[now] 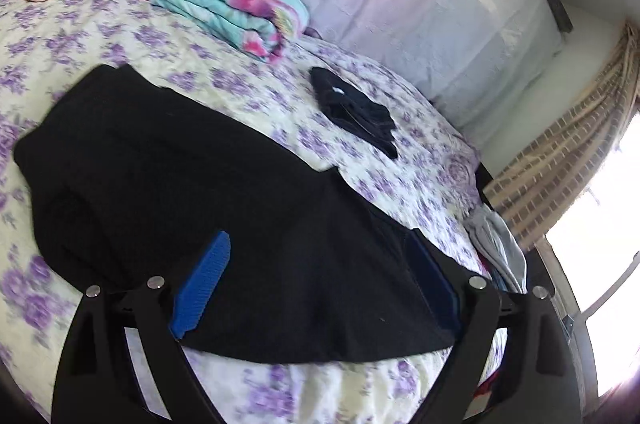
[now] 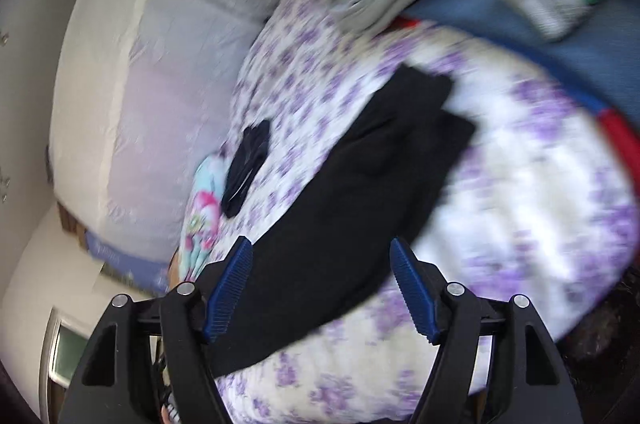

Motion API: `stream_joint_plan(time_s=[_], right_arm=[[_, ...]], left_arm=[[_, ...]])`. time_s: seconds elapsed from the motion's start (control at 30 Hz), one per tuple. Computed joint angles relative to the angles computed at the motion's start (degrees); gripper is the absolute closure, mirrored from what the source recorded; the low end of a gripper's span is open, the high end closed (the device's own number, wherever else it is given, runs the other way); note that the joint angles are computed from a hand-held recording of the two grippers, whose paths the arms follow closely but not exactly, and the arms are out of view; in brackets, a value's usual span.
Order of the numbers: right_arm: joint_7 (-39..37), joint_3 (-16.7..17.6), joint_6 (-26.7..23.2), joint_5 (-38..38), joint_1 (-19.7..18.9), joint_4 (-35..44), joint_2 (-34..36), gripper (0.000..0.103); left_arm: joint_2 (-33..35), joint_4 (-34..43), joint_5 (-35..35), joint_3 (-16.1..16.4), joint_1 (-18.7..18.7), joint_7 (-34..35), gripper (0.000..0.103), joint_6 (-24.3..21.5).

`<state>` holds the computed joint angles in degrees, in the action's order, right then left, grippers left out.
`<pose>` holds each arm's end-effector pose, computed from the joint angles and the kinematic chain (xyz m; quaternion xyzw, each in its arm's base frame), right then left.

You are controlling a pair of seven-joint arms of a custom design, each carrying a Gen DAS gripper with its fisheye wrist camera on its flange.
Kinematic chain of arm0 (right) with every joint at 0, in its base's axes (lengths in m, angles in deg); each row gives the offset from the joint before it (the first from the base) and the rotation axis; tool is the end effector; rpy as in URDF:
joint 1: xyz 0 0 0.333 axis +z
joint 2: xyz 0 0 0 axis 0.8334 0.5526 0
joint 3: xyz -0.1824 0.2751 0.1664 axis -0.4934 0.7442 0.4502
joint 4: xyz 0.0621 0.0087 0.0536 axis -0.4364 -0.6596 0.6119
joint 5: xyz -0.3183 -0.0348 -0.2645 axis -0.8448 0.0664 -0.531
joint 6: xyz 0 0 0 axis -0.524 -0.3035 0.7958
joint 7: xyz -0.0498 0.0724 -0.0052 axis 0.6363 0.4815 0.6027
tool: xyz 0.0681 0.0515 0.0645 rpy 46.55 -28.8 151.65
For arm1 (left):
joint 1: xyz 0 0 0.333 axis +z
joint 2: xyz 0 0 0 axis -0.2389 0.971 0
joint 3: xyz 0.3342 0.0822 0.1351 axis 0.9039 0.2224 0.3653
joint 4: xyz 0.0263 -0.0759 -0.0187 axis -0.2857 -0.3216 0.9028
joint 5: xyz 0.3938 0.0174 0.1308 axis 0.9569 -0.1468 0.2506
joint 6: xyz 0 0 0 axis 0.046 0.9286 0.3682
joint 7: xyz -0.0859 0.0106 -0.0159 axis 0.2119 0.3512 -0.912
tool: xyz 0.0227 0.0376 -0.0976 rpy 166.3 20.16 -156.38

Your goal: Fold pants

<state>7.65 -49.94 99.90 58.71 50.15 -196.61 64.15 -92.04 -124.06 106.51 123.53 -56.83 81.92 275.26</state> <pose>0.5862 -0.1193 0.4929 -0.4345 0.7284 0.0765 0.5242 0.4716 0.0450 0.5292 -0.7514 0.4169 -0.4865 0.1582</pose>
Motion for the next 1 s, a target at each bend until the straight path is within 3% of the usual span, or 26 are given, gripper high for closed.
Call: stream_joint_plan(time_s=[0.17,0.37,0.5,0.57,0.67,0.73,0.8,0.83,0.87,0.93,0.97,1.0], right_arm=[[0.5,0.1,-3.6,4.4,-1.3,2.1,4.9,0.03],[-0.5,2.0,1.5,7.0,-1.4,5.1,8.1,0.032],[-2.0,2.9,4.6,8.9,-1.1,5.6,8.5,0.032],[-3.2,3.3,7.0,9.5,-0.6,4.9,7.7,0.034],[-4.0,3.5,10.8,10.3,0.2,4.8,7.8,0.053],[-4.1,3.3,11.2,11.0,0.0,4.8,8.3,0.077],[-5.4,3.2,9.5,12.5,-0.7,4.6,8.7,0.087],[-6.4,3.2,9.1,13.2,-0.8,4.4,8.7,0.087],[-7.3,3.2,9.3,13.1,-0.8,4.3,8.5,0.087],[-7.9,3.3,10.5,12.5,-0.4,4.3,8.3,0.087],[-7.9,3.3,10.9,12.3,-0.3,4.3,8.3,0.087],[-7.9,3.4,11.1,12.2,-0.2,4.4,8.3,0.087]], left_arm=[[3.1,1.9,-1.9,-9.2,4.6,0.1,0.017,-6.7],[5.3,4.5,-5.8,-12.0,2.9,4.2,0.016,-9.7],[7.8,7.4,-9.4,-11.1,-1.0,9.1,0.015,-11.2],[10.0,9.3,-10.4,-12.4,-1.0,10.5,0.015,-12.4],[13.5,12.5,-14.7,-12.0,-3.2,14.9,0.015,-13.9],[15.8,14.6,-20.3,-10.3,-6.3,19.7,0.015,-14.2],[18.2,16.5,-21.6,-11.5,-5.4,20.8,0.015,-14.7],[19.4,17.5,-17.9,-12.9,-3.6,17.6,0.015,-15.8],[21.0,19.1,-10.2,-15.9,0.1,11.1,0.015,-18.4],[23.9,22.6,5.5,-18.8,3.6,-1.5,0.015,-26.0],[25.1,23.5,8.2,-19.5,4.2,-3.3,0.015,-28.5],[25.6,23.2,8.0,-20.2,5.0,-3.0,0.014,-28.2]])
